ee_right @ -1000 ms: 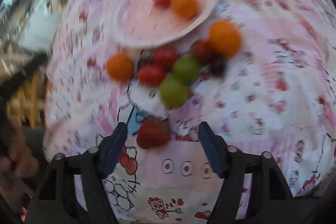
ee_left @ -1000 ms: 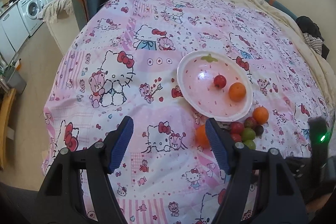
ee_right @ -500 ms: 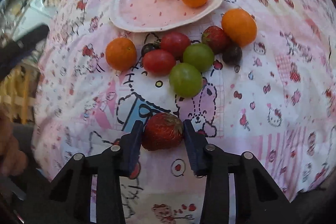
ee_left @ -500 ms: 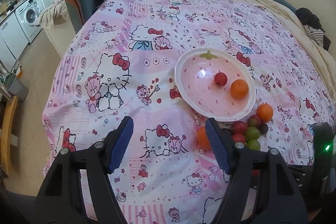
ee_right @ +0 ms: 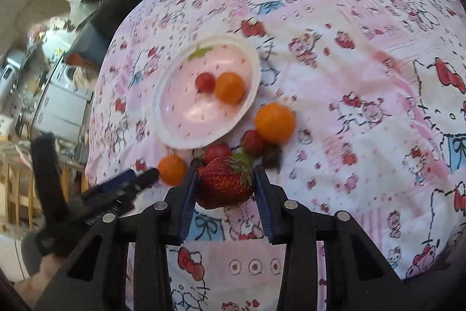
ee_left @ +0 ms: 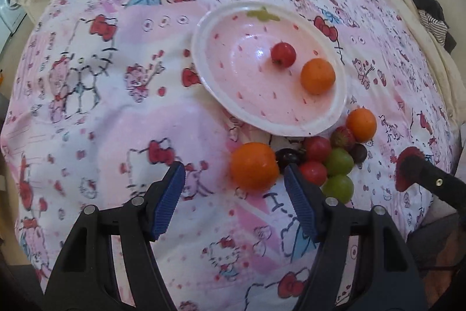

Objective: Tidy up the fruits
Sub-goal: 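Grasp the strawberry with the right gripper while the left gripper grasps an orange, then lower the strawberry and orange onto the pink plate and open both grippers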

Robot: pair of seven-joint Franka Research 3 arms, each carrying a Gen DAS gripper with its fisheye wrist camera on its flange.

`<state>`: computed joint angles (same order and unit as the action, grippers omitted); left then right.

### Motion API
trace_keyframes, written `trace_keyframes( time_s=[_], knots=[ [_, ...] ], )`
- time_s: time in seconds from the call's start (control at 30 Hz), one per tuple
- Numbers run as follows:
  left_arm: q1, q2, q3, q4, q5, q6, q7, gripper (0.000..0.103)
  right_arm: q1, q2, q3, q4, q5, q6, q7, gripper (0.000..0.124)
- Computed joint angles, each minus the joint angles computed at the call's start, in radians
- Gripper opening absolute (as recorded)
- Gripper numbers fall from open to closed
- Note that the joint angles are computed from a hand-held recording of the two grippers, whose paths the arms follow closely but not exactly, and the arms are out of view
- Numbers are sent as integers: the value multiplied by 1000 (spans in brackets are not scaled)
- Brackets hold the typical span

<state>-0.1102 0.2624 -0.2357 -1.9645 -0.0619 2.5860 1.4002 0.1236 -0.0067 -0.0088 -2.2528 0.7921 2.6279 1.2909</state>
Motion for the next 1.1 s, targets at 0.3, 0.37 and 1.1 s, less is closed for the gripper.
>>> trace_keyframes(
  time_s=[0.3,0.37,1.1],
  knots=[
    [59,66,-59,61,-185,-42,95,31,-2,13,0,1,-21,19,31,40],
    [57,46,-55,48,-196,-33,108,30,-1,17,2,5,-29,24,37,40],
    [-12,-167,56,-149,140,139,-126,30,28,1,18,0,-33,32,13,40]
  ],
)
